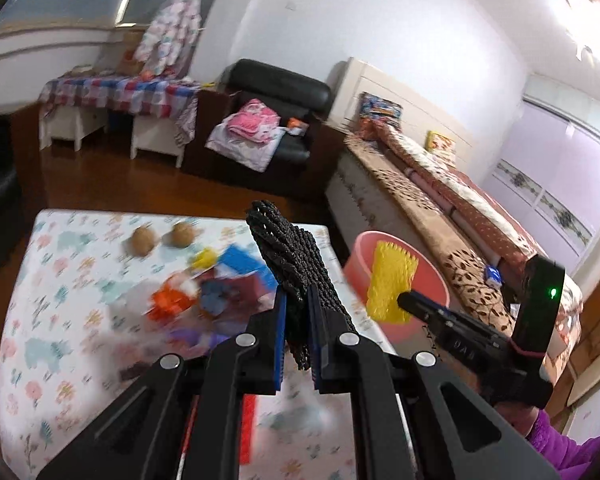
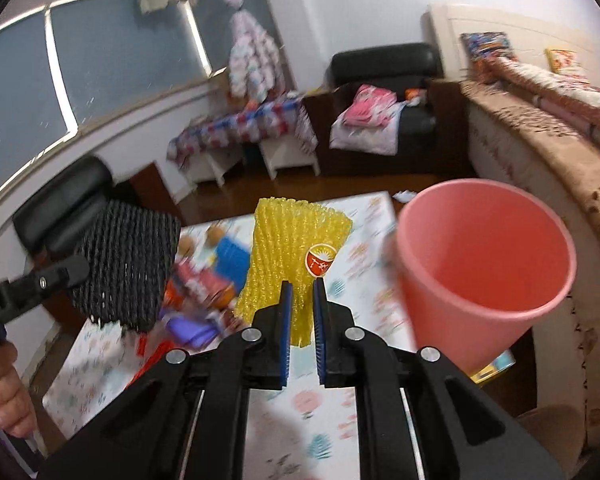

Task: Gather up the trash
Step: 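Carry both nets to the pink bucket and open both tools to drop them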

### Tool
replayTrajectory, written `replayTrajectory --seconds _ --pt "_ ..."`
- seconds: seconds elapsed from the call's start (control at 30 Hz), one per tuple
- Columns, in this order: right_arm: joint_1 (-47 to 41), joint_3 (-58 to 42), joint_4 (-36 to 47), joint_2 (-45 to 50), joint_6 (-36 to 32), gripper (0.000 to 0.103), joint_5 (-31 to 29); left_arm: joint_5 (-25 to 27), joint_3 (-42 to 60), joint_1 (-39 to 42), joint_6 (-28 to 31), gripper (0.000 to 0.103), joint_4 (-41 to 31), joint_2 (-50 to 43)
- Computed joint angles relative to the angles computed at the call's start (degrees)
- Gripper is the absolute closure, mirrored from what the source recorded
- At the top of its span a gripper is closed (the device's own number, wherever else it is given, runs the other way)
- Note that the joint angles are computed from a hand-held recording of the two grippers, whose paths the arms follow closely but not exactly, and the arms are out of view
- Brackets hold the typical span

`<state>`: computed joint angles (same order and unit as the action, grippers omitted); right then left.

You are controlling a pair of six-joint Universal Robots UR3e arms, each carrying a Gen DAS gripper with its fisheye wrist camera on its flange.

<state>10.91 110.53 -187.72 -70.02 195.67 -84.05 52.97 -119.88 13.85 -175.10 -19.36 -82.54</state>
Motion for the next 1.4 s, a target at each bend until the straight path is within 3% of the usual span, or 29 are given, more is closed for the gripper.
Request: replayTrajectory --seconds 0.23,0.43,0.83,1.03,1.13,1.2,1.4 --pt "-7.7 6.5 -5.1 -2.7 -0.4 0.093 -1.1 6.1 16.1 -12.7 -5.2 0.094 3.5 -14.9" --pt "-13.1 9.1 -8.0 -1.8 -1.3 0.093 -1.2 12.0 33.8 -22.8 -7.8 0.094 1.8 -29.8" --pt "-18.2 7.5 -7.8 3.2 -2.7 0.093 0.1 21.2 66.0 -33.8 -6.2 0.094 -10.9 -53.2" --pt "-19.3 7.1 -7.6 4.6 -1.9 0.092 1.1 22.5 73.6 -35.0 -6.6 0.093 -15.1 -58.4" --pt "-20.1 6.6 -7.3 5.1 -1.9 0.092 2.5 22.4 73.7 -34.8 -6.8 0.076 -15.3 -58.6" --pt "-20.5 6.6 -7.4 5.3 -1.2 0.085 3.9 22.4 72.7 -34.6 -7.2 0.069 -14.6 -58.1" --pt "-21.3 8.2 -10.1 5.1 0.2 0.069 6.0 21.2 69.0 -33.4 -8.1 0.066 -13.1 -55.8"
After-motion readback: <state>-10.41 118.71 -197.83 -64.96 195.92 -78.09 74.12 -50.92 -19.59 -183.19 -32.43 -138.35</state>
